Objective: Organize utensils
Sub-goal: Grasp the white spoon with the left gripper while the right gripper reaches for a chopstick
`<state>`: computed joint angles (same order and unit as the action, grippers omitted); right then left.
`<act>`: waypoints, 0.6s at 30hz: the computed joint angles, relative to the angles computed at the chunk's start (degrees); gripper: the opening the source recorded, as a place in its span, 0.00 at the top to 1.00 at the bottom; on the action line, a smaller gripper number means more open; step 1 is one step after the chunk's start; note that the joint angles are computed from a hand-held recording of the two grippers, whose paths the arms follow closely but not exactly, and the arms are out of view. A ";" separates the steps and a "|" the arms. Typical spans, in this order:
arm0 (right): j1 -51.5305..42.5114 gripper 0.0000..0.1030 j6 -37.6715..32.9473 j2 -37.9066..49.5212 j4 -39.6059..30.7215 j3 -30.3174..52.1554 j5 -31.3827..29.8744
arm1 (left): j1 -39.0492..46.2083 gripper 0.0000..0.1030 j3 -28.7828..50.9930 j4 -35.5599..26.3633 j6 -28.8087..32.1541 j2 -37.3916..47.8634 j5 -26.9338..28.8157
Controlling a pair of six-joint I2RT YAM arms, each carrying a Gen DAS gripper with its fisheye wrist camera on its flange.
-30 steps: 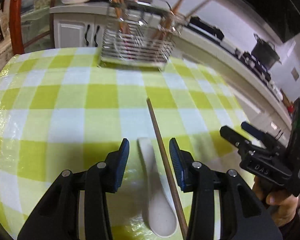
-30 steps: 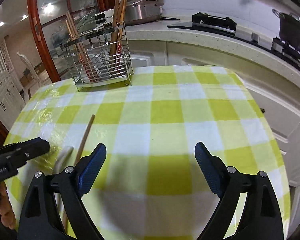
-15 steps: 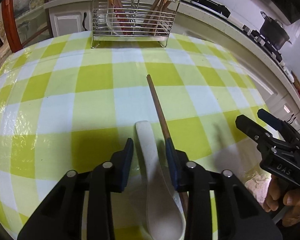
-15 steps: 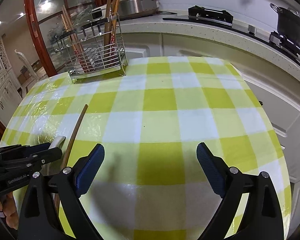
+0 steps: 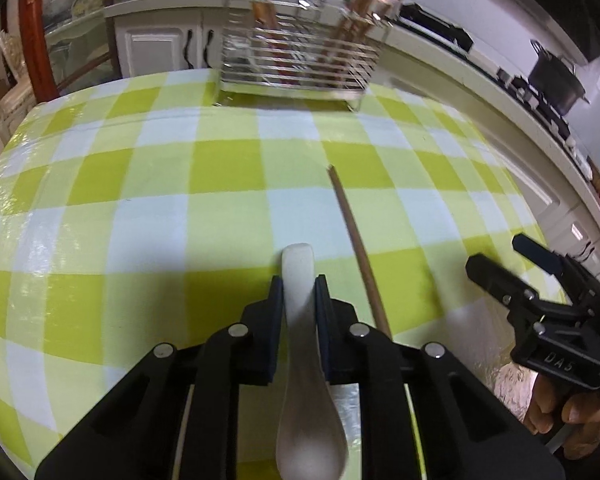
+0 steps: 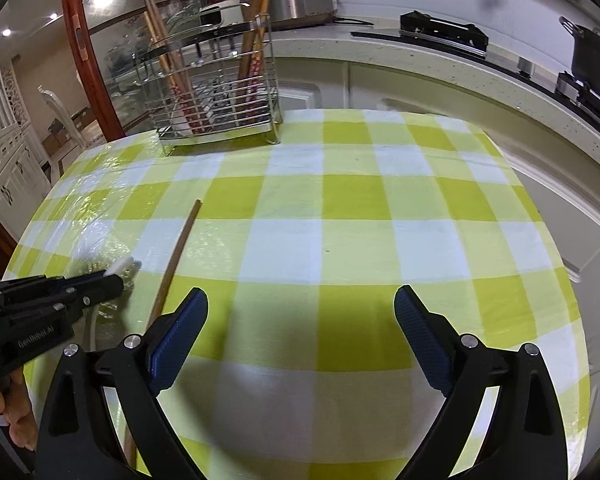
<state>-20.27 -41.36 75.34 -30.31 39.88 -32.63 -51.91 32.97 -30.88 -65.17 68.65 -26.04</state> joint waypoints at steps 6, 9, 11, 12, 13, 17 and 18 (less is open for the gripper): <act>4.74 0.14 3.14 -1.82 -0.68 -1.12 1.60 | 0.77 0.85 -3.05 -3.96 -1.81 -8.05 -1.71; 8.42 0.14 5.81 -3.30 -0.15 -2.16 3.05 | 1.53 0.85 -4.55 -6.27 -2.45 -12.49 -2.33; 11.48 0.17 7.89 -4.51 0.59 -3.11 4.45 | 1.95 0.85 -5.12 -7.61 -2.56 -14.68 -2.64; 12.91 0.20 8.83 -4.89 1.04 -3.52 5.28 | 2.18 0.85 -5.47 -8.07 -2.54 -15.77 -2.72; 14.89 0.21 9.88 -5.13 1.54 -3.96 6.33 | 2.11 0.85 -5.80 -8.53 -2.73 -16.64 -2.87; 20.40 0.32 13.31 -5.46 3.17 -5.15 9.37 | 2.33 0.85 -6.91 -10.04 -3.03 -19.84 -3.18; 21.54 0.37 13.82 -5.45 3.40 -5.31 10.07 | 2.46 0.85 -7.23 -10.19 -3.00 -20.51 -3.14</act>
